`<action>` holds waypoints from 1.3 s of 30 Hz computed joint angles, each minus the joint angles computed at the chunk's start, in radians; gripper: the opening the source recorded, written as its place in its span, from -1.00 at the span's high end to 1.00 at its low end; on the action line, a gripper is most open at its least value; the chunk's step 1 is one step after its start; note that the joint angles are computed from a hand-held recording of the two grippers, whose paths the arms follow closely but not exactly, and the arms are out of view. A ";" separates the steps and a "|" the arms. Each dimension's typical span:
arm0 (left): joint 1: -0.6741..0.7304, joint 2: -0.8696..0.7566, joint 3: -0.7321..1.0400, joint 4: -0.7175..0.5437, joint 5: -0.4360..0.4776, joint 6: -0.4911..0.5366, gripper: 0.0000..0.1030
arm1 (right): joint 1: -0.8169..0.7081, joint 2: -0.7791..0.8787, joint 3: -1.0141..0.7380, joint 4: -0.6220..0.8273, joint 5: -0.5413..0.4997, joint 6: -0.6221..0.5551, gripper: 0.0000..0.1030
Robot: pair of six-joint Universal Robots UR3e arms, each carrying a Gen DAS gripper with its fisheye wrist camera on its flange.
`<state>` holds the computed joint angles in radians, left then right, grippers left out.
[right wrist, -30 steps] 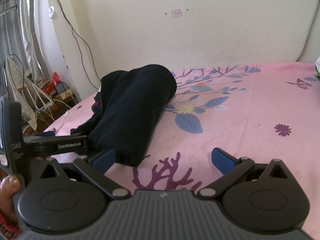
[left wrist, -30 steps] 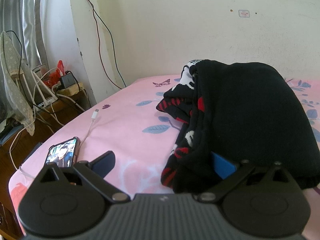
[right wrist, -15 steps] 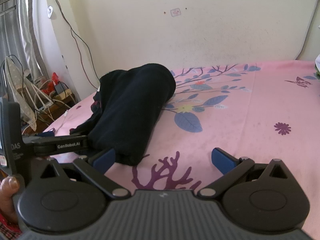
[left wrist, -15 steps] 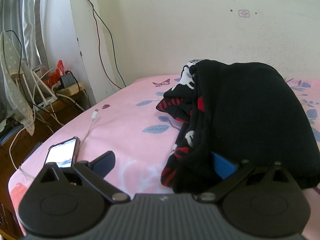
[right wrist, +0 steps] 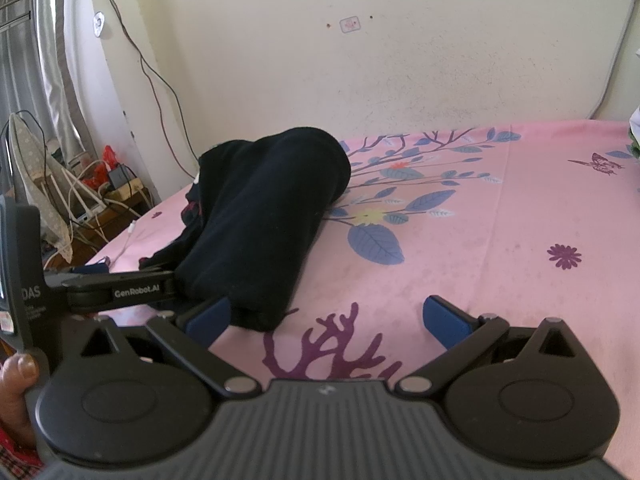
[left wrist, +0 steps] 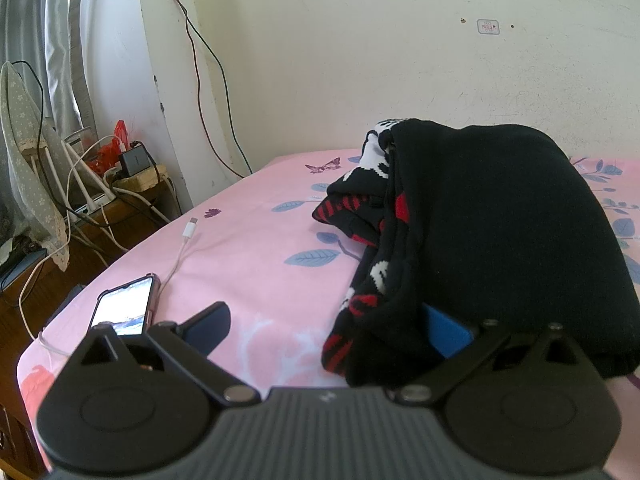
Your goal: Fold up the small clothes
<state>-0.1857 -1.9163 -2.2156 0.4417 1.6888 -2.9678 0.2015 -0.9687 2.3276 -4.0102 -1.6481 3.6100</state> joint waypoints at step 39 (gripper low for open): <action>0.029 0.034 -0.069 0.083 -0.037 0.011 -1.00 | 0.002 0.007 0.011 -0.038 -0.020 0.009 -0.89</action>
<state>-0.1572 -1.8822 -2.2851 0.5250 1.6514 -2.9570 0.2035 -0.9620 2.3387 -4.0479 -1.6680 3.6189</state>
